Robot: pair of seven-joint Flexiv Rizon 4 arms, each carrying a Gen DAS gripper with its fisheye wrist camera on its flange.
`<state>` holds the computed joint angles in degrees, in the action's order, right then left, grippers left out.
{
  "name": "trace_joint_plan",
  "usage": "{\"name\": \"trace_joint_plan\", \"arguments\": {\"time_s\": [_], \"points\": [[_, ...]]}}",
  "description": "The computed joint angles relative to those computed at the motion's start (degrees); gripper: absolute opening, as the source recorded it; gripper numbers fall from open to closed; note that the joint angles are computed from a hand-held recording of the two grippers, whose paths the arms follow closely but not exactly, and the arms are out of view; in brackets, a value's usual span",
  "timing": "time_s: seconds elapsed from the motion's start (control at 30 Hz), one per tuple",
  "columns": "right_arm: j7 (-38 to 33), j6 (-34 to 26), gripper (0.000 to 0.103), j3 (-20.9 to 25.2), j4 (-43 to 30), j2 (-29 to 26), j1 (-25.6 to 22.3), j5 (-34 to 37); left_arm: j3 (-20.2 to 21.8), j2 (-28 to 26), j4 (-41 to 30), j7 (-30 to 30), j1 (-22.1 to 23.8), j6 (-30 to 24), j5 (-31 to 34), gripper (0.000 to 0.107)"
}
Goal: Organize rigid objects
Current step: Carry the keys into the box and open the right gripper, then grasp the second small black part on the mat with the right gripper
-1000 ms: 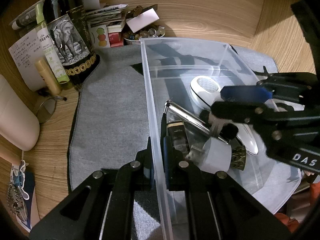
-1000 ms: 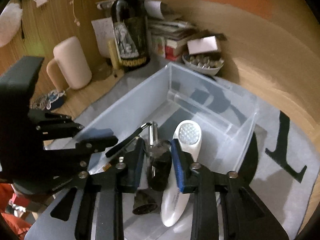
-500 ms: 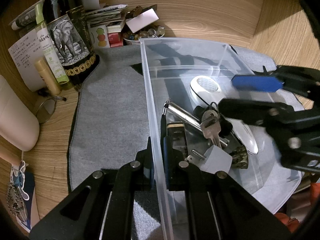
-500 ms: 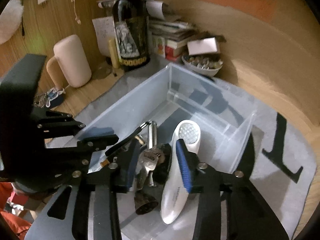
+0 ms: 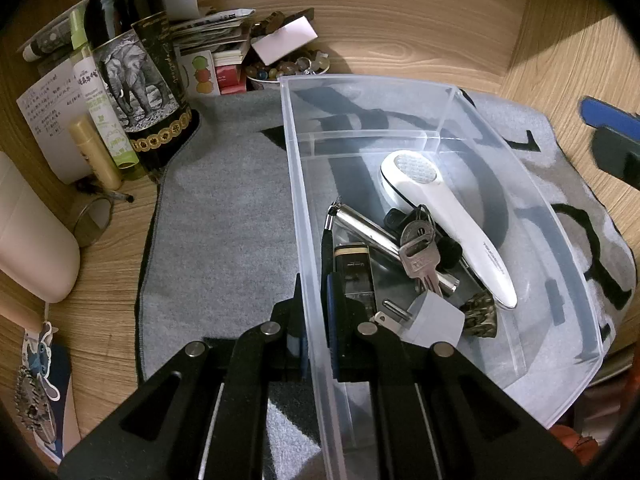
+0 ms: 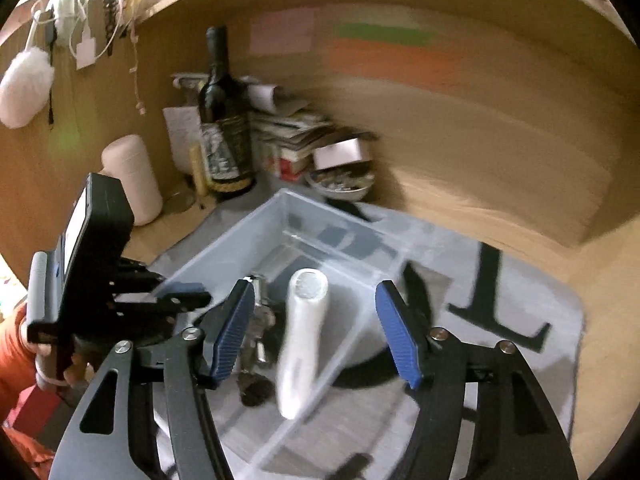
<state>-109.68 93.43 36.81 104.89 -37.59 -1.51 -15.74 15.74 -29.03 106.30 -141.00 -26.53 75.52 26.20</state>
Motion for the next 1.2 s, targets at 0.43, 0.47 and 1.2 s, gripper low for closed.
{"name": "trace_joint_plan", "arguments": {"time_s": [0.43,0.47,1.2], "points": [[8.0,3.3,0.061,-13.2,7.7,3.4,4.8,-1.8,-0.1,0.0,-0.3,-0.4,-0.1,-0.5,0.5,0.007],[8.4,2.7,0.061,-13.0,7.8,3.1,4.5,-1.8,-0.1,0.0,-0.3,-0.4,-0.1,-0.5,0.5,0.007],[6.2,-1.1,0.024,-10.1,7.0,-1.2,0.6,1.8,-0.4,0.1,-0.1,-0.5,0.2,-0.5,0.8,0.007]]}}
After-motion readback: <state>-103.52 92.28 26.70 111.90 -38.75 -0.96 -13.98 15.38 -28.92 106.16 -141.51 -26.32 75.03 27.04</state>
